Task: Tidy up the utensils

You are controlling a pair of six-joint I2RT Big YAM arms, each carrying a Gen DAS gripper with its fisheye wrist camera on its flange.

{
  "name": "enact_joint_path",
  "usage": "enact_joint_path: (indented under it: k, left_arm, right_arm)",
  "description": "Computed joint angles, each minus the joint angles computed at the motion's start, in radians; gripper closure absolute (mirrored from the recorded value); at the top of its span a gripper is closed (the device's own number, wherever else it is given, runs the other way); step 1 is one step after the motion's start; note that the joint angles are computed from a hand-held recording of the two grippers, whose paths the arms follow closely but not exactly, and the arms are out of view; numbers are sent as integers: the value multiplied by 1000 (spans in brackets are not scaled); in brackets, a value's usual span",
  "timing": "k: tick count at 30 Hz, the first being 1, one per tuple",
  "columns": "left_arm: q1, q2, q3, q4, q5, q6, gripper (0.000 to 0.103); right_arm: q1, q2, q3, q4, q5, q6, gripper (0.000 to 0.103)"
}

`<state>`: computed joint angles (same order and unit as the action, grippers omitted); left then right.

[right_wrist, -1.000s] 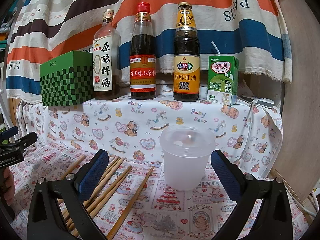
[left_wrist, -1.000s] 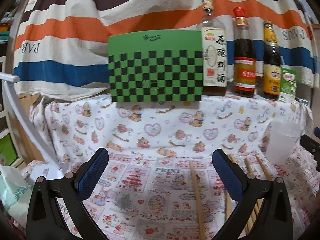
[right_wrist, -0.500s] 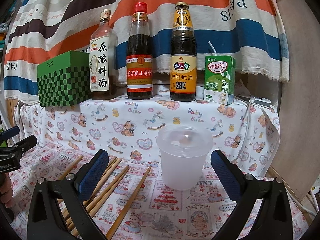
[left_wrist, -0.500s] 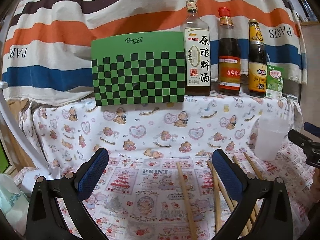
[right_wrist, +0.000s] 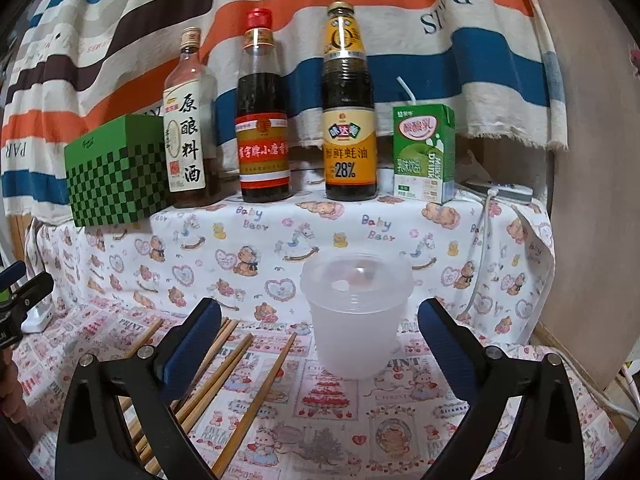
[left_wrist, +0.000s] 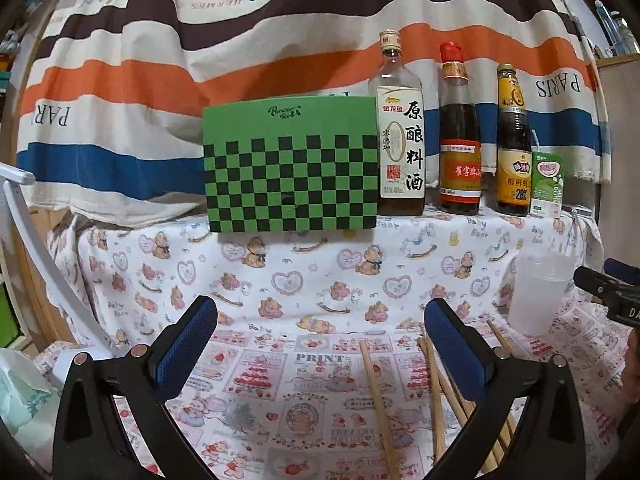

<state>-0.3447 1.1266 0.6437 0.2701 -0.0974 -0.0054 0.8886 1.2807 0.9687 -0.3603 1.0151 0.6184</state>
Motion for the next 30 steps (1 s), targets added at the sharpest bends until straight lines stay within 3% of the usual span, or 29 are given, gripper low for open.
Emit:
enact_joint_path:
  k: [5, 11, 13, 17, 23, 26, 30]
  left_arm:
    - [8, -1, 0, 2, 7, 2, 0]
    - [-9, 26, 30, -57, -93, 2, 0]
    - [10, 34, 39, -79, -48, -19, 0]
    - [18, 42, 47, -100, -46, -36, 0]
    - [12, 40, 46, -99, -58, -32, 0]
    - [12, 37, 43, -96, -103, -52, 0]
    - [26, 43, 53, -115, -89, -72, 0]
  right_arm:
    - [3, -8, -3, 13, 5, -17, 3]
    - [1, -5, -2, 15, -18, -41, 3]
    - [-4, -1, -4, 21, -44, -50, 3]
    - [-2, 10, 0, 18, -48, -53, 3]
    - [3, 9, -2, 17, -22, -55, 3]
    - [-4, 3, -7, 20, -30, -53, 3]
    - [-16, -3, -9, 1, -43, -30, 3]
